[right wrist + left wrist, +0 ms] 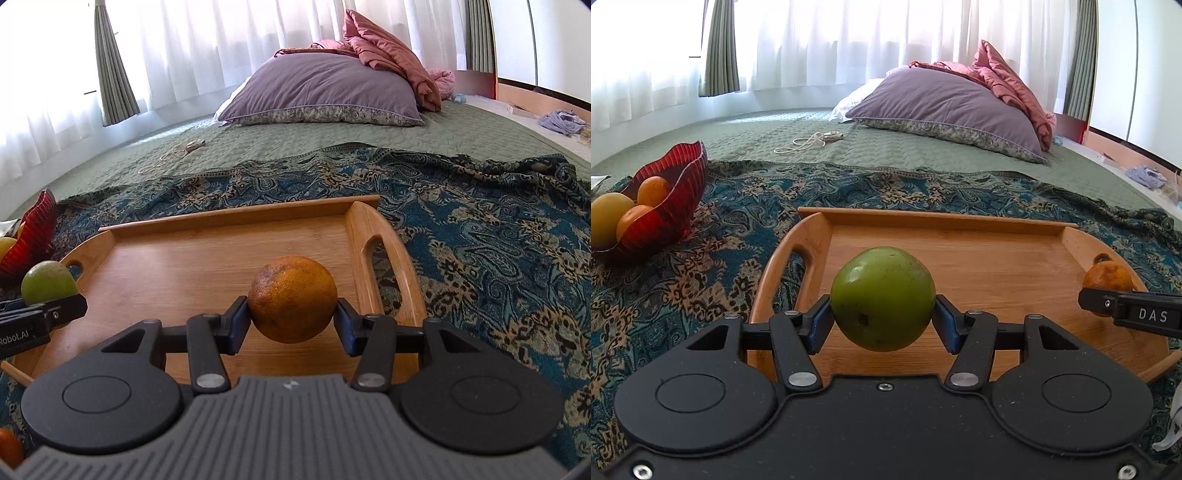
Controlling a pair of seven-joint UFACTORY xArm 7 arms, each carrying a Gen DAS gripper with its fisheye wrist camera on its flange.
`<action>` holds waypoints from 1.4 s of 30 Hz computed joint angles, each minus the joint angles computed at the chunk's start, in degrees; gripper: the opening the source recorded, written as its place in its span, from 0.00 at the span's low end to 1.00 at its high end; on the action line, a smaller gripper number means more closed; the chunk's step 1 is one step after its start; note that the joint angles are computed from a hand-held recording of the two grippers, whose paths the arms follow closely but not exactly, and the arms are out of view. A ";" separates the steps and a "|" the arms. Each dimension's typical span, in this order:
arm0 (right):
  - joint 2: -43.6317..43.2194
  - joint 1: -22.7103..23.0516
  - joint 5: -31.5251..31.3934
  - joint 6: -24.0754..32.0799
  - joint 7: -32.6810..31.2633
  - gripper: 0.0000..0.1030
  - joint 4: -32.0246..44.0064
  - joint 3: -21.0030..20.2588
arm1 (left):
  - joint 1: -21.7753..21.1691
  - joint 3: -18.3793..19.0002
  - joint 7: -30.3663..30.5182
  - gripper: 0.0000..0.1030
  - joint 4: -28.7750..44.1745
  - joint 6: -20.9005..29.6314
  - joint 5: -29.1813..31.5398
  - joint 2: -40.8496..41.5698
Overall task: Organize fruits
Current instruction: 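Carry the green apple with the left gripper while the right gripper carries the orange onto the tray, then open both grippers to release the apple and orange on the tray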
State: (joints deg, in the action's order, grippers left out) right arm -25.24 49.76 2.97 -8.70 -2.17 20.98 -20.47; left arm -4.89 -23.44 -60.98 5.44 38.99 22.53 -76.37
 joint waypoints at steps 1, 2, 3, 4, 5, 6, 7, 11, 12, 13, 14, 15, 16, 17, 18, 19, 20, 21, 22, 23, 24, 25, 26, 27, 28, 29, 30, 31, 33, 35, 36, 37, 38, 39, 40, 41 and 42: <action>0.36 0.27 0.08 -0.19 0.13 0.51 0.16 -0.17 | 0.22 0.08 0.02 0.53 -0.09 -0.36 0.11 0.34; 0.75 0.57 0.01 -0.40 0.18 0.51 0.33 -0.41 | 0.49 0.02 -0.08 0.54 -0.12 -0.70 0.21 0.73; 1.10 0.59 -0.16 -0.67 0.25 0.51 0.38 -0.31 | 0.65 -0.11 -0.24 0.54 -0.10 -0.90 0.24 1.08; 1.42 0.38 -0.38 -0.85 0.39 0.52 0.43 -0.01 | 0.84 -0.05 -0.32 0.54 -0.16 -1.25 0.33 1.31; 1.62 0.36 -0.69 -0.97 0.50 0.52 0.47 0.04 | 0.97 0.02 -0.34 0.54 -0.12 -1.53 0.37 1.63; 1.79 0.61 -1.02 -1.12 0.59 0.52 0.53 -0.20 | 1.13 0.15 -0.32 0.54 -0.12 -1.84 0.41 1.93; 1.96 0.82 -1.33 -1.23 0.74 0.52 0.62 -0.38 | 1.34 0.21 -0.31 0.54 -0.02 -2.09 0.46 2.29; 2.76 0.69 -2.33 -1.49 1.71 0.52 0.83 -0.12 | 1.88 0.28 -0.28 0.54 0.36 -2.40 0.51 3.31; 2.93 0.68 -2.55 -1.53 1.97 0.52 0.88 -0.08 | 2.00 0.39 -0.21 0.54 0.36 -2.62 0.55 3.56; 3.04 0.80 -2.84 -1.67 2.12 0.52 0.83 -0.30 | 2.05 0.41 -0.18 0.54 0.42 -2.65 0.52 3.83; 3.12 0.76 -3.11 -2.06 2.31 0.52 0.70 -0.34 | 2.07 0.39 -0.19 0.54 0.51 -2.61 0.45 4.12; 3.22 0.52 -3.43 -2.27 2.63 0.52 0.65 -0.15 | 2.10 0.43 -0.22 0.54 0.56 -2.61 0.39 4.36; 3.23 0.34 -3.81 -2.34 2.96 0.52 0.60 -0.04 | 2.13 0.49 -0.26 0.54 0.58 -2.61 0.32 4.55; 3.20 0.29 -4.21 -2.35 3.22 0.52 0.56 -0.05 | 2.15 0.60 -0.28 0.54 0.58 -2.59 0.25 4.65; 3.24 0.24 -4.59 -2.39 3.43 0.52 0.57 -0.10 | 2.22 0.74 -0.31 0.54 0.61 -2.65 0.18 4.85; 3.31 0.17 -4.95 -2.50 3.61 0.52 0.56 -0.10 | 2.28 0.81 -0.37 0.54 0.66 -2.71 0.10 5.04; 3.38 0.13 -5.32 -2.64 3.77 0.52 0.53 -0.17 | 2.34 0.92 -0.40 0.54 0.68 -2.74 0.03 5.17; 3.42 -0.02 -5.66 -2.74 3.97 0.52 0.50 -0.09 | 2.37 0.99 -0.42 0.54 0.71 -2.76 -0.04 5.31; 3.46 -0.23 -5.96 -2.79 4.21 0.52 0.49 0.06 | 2.37 1.05 -0.41 0.54 0.76 -2.74 -0.11 5.47; 3.51 -0.42 -6.25 -2.80 4.44 0.52 0.50 0.20 | 2.48 1.21 -0.30 0.54 0.82 -2.81 -0.11 5.70; 3.53 -0.71 -6.50 -2.78 4.64 0.52 0.50 0.47 | 2.58 1.22 -0.24 0.54 0.80 -2.92 -0.03 5.72; 3.52 -0.94 -6.73 -2.73 4.82 0.52 0.51 0.65 | 2.65 1.17 -0.16 0.54 0.84 -2.98 0.04 5.84; 3.52 -1.09 -6.94 -2.70 4.97 0.52 0.51 0.77 | 2.73 1.16 -0.05 0.54 0.91 -3.05 0.12 6.00; 3.53 -1.15 -7.12 -2.72 5.08 0.52 0.50 0.79 | 2.77 1.15 0.04 0.54 0.94 -3.14 0.16 6.12; 3.54 -1.22 -7.30 -2.71 5.18 0.52 0.50 0.83 | 2.81 1.11 0.06 0.54 0.95 -3.20 0.19 6.18; 3.60 -1.31 -7.45 -2.81 5.27 0.52 0.47 0.91 | 2.83 1.08 0.08 0.54 0.96 -3.24 0.22 6.24; 3.63 -1.42 -7.61 -2.82 5.38 0.53 0.47 1.02 | 2.87 1.05 0.11 0.54 0.97 -3.29 0.25 6.31; 3.63 -1.54 -7.78 -2.81 5.45 0.53 0.47 1.10 | 2.87 1.05 0.16 0.54 1.02 -3.27 0.25 6.39; 3.55 -1.50 -8.08 -2.74 5.57 0.53 0.41 1.04 | 2.77 1.20 0.37 0.54 1.04 -3.13 0.22 6.39; 3.31 -1.21 -8.27 -2.40 5.53 0.55 0.39 0.72 | 2.71 1.29 0.44 0.54 1.04 -3.08 0.13 6.35; 3.23 -1.37 -8.22 -2.20 5.46 0.55 0.40 0.88 | 2.66 1.40 0.54 0.54 1.04 -3.08 0.07 6.36; 3.13 -1.29 -8.12 -1.99 5.34 0.55 0.43 0.80 | 2.56 1.51 0.67 0.54 1.03 -3.04 0.00 6.33; 2.97 -1.13 -7.98 -1.74 5.18 0.55 0.43 0.65 | 2.56 1.70 0.88 0.54 1.07 -3.08 -0.03 6.38; 2.83 -1.02 -7.77 -1.48 4.96 0.55 0.45 0.56 | 2.52 1.90 1.12 0.54 1.07 -3.09 -0.09 6.37; 2.62 -1.00 -7.50 -1.21 4.69 0.55 0.42 0.57 | 2.39 2.03 1.34 0.54 1.09 -2.97 -0.22 6.32; 2.43 -0.96 -7.19 -0.90 4.37 0.55 0.43 0.60 | 2.26 2.17 1.60 0.54 1.02 -2.81 -0.31 6.13; 2.26 -0.98 -6.83 -0.67 3.99 0.55 0.41 0.69 | 2.11 2.06 1.73 0.55 0.98 -2.49 -0.36 5.79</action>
State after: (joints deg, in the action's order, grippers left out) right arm -22.99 48.79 -3.86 -9.36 1.82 21.39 -19.78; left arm -2.77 -21.38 -59.25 6.42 36.50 22.16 -70.58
